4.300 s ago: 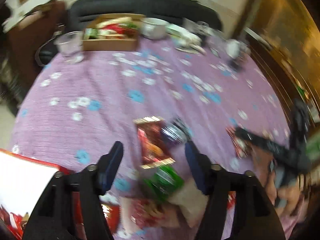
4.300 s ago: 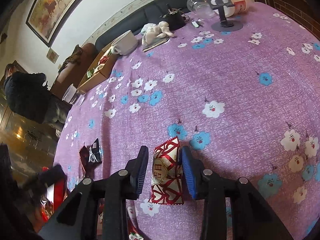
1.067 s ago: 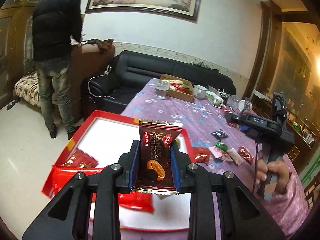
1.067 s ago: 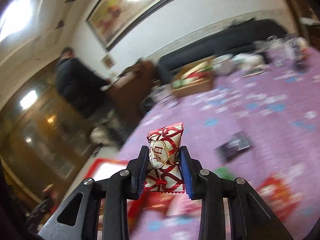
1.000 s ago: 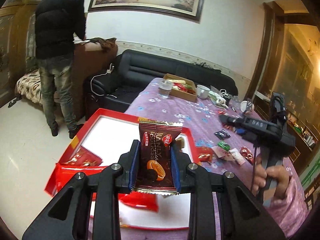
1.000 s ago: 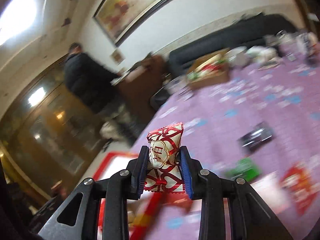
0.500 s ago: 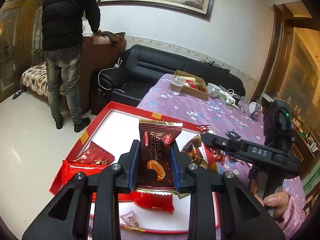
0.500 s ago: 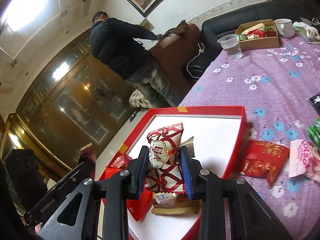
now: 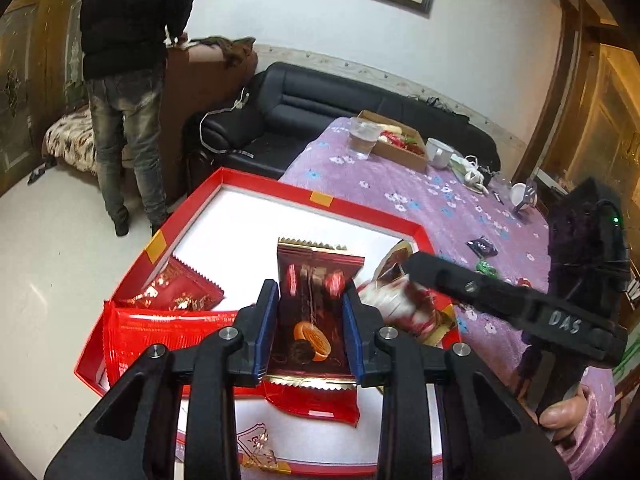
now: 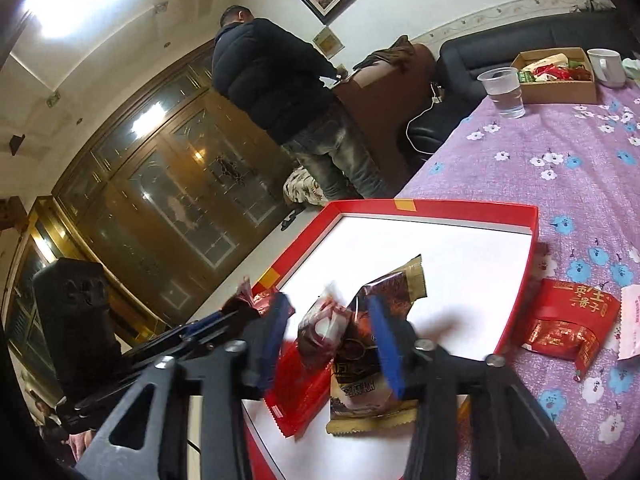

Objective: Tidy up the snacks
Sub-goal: 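Carry both snacks over the red-rimmed box and open both grippers, then move both tools back over the snacks on the tablecloth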

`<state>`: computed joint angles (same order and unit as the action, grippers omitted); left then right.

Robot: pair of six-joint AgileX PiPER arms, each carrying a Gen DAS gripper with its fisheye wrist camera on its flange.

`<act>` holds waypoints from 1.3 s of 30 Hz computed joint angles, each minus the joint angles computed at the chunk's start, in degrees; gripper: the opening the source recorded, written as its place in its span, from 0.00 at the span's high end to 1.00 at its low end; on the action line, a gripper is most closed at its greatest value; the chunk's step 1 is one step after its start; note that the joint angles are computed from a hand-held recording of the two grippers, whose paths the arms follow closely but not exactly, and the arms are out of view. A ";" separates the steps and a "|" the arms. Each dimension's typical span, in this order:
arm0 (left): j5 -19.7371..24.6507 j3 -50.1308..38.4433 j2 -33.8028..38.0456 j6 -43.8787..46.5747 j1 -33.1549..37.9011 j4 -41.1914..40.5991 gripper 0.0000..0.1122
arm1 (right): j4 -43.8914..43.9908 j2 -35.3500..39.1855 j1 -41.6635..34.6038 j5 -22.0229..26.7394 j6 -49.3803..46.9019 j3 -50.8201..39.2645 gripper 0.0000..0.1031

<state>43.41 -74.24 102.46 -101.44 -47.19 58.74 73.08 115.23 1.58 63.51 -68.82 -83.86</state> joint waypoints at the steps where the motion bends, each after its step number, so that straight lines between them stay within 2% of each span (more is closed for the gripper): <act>1: -0.20 -0.03 0.07 -0.14 0.19 -0.24 0.67 | 0.18 0.17 -0.31 0.38 0.27 -0.19 0.50; 2: -0.23 -0.04 0.07 -0.11 0.33 -0.60 0.61 | 0.51 0.52 -0.72 0.78 0.66 -0.54 0.50; 3: -0.02 -0.20 0.11 0.12 0.31 -1.20 0.50 | 0.90 0.99 -1.28 1.08 1.34 -1.12 0.50; 4: 0.03 -0.14 0.12 -0.19 0.17 -1.02 0.48 | 1.24 1.25 -1.83 1.21 1.91 -1.47 0.49; 10: 1.96 -3.29 2.09 4.05 -1.72 -1.82 0.47 | 2.22 1.32 -7.70 1.12 4.65 -3.97 0.45; 14: 1.09 -6.36 4.51 8.16 -2.47 -4.12 0.47 | 3.30 2.53 -15.87 0.61 6.64 -7.67 0.39; 20: 2.18 -12.70 8.43 14.35 -4.00 -6.96 0.47 | 1.78 6.32 -27.78 0.38 12.98 -14.79 0.33; 22: 2.95 -15.56 9.96 16.94 -4.46 -8.17 0.47 | 0.23 7.28 -30.93 0.46 14.44 -16.41 0.28; 26: 4.62 -21.59 13.45 21.11 -5.48 -10.62 0.45 | -10.52 8.51 -32.25 -1.99 19.19 -19.95 0.28; 28: 6.36 -25.96 16.03 23.95 -6.09 -12.40 0.42 | -15.73 9.76 -31.59 -1.57 21.09 -22.36 0.28; 35: 11.83 -39.52 23.01 34.94 -8.13 -18.05 0.42 | -32.89 9.85 -24.21 -4.37 21.96 -24.97 0.29; 37: 13.47 -43.15 24.83 37.57 -8.37 -19.42 0.42 | -37.74 8.85 -21.92 -7.26 21.70 -23.86 0.34; 39: 15.78 -47.87 27.28 40.32 -8.64 -20.82 0.42 | -42.16 10.57 -20.24 -6.92 22.21 -26.64 0.44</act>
